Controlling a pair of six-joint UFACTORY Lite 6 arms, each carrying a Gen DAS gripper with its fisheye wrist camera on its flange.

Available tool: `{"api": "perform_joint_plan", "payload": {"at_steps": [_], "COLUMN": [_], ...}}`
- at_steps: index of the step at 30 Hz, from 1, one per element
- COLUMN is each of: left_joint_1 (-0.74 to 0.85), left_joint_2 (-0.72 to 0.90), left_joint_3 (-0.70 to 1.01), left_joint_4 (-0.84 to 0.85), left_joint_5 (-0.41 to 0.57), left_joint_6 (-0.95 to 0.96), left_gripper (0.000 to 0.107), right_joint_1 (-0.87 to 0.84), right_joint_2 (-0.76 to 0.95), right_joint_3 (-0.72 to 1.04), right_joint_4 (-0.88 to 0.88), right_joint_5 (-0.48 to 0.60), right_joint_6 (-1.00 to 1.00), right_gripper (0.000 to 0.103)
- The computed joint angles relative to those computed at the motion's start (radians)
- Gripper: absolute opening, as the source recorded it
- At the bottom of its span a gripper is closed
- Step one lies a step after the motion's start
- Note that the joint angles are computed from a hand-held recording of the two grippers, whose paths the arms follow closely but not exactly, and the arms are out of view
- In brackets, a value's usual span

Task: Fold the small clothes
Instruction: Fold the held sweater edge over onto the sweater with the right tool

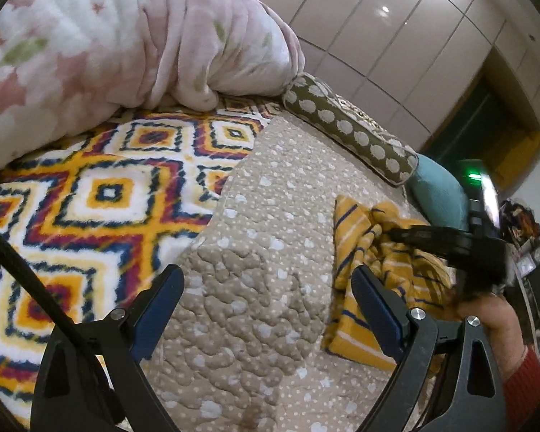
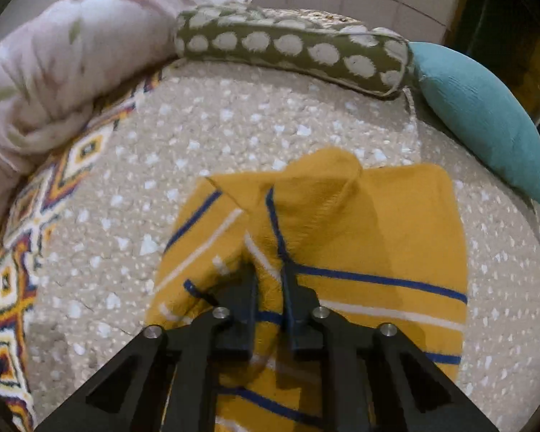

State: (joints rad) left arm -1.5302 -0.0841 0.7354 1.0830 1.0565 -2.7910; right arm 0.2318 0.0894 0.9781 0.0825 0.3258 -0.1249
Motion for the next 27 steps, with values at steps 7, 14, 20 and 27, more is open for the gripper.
{"api": "perform_joint_plan", "payload": {"at_steps": [7, 14, 20, 27], "left_joint_1": [0.006, 0.041, 0.069, 0.096], "left_joint_2": [-0.015, 0.020, 0.067, 0.157], "left_joint_3": [-0.026, -0.005, 0.064, 0.164], "left_joint_4": [-0.027, -0.028, -0.015, -0.040], "left_joint_5": [0.006, -0.047, -0.061, -0.056], "left_joint_6": [-0.010, 0.043, 0.062, 0.134], "left_gripper": [0.093, 0.093, 0.093, 0.093], "right_joint_1": [0.132, 0.090, -0.115, -0.163], "right_joint_2": [-0.162, -0.189, -0.382, -0.162], "right_joint_3": [-0.069, -0.134, -0.283, -0.260], "right_joint_4": [0.202, 0.371, 0.855, 1.044], "right_joint_5": [0.009, 0.015, 0.245, 0.418], "right_joint_6": [-0.191, -0.346, -0.826, -1.047], "right_gripper": [0.010, 0.022, 0.012, 0.013]}}
